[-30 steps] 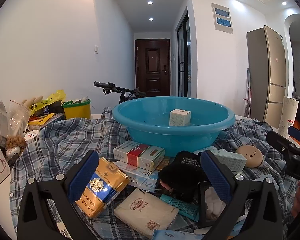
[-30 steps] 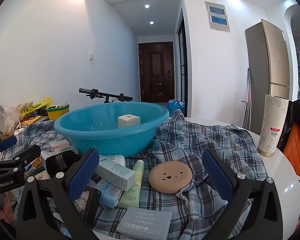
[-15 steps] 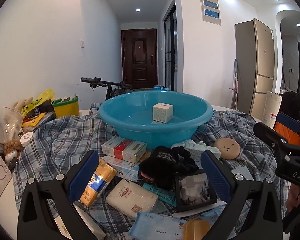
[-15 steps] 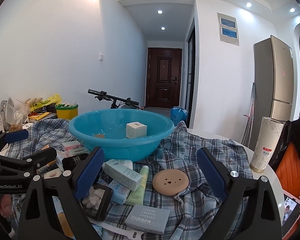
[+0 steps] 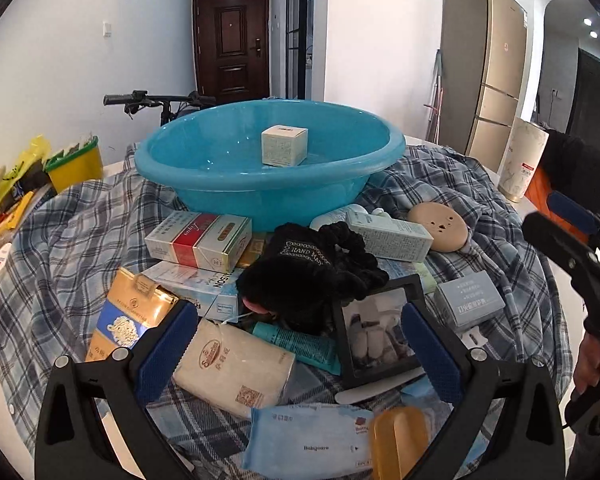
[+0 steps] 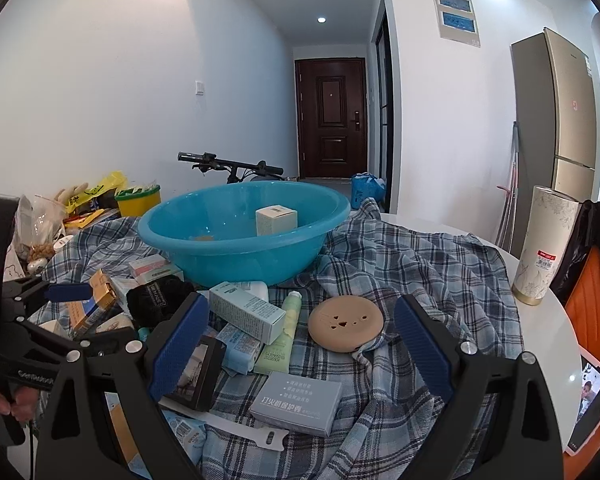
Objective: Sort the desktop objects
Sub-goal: 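Lower the left gripper onto the black fabric pouch and close it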
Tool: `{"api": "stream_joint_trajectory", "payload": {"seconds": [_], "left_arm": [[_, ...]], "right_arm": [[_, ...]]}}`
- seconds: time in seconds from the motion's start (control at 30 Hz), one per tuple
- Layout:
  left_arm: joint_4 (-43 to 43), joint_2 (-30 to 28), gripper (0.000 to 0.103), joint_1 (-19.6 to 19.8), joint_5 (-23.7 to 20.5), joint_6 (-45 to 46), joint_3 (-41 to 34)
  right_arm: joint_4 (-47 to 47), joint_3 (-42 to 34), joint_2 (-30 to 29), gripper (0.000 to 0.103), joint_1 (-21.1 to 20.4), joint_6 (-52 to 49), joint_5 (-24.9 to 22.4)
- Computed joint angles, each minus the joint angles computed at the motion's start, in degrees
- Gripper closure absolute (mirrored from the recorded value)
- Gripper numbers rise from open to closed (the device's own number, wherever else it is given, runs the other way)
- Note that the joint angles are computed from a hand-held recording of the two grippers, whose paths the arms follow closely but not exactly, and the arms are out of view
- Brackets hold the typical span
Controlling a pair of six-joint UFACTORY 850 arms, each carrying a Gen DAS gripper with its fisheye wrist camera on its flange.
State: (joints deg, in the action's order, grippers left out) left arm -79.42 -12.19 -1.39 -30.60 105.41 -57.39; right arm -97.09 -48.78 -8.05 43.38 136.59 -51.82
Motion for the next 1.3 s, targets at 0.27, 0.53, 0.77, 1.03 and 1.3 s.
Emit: {"api": "stream_joint_trajectory", "payload": {"seconds": [0.27,0.53,0.77,1.03,1.3], "left_arm": [[11.9,-10.78,0.0,1.87,-12.9,-22.6,-12.2],[11.11,-10.76,0.001,0.28,-10.31,-21.37,-13.01],[11.59,-6.83,0.065,-0.85,-5.43,-16.67,-8.86],[14.84,-5.18,0.061,-0.9,-5.29,-16.47,-6.86],[17.44,-8.2,0.063,-1.82,-5.21,-22.92,-8.33]], "right_arm": [[-0.23,-0.13,-0.44,0.01,-0.36,-0.48,0.22],[-0.82,-0.2,-0.86,0.01,-0.66,0.2,1.21],[-0.67,0.26,-0.29,0.01,-0.51,0.43,0.57],[-0.88,0.56,-0.1,0.01,-0.54,1.11,0.57],[-0.24,0.22,-0.47,0.01,-0.46,0.38,0.31]]}}
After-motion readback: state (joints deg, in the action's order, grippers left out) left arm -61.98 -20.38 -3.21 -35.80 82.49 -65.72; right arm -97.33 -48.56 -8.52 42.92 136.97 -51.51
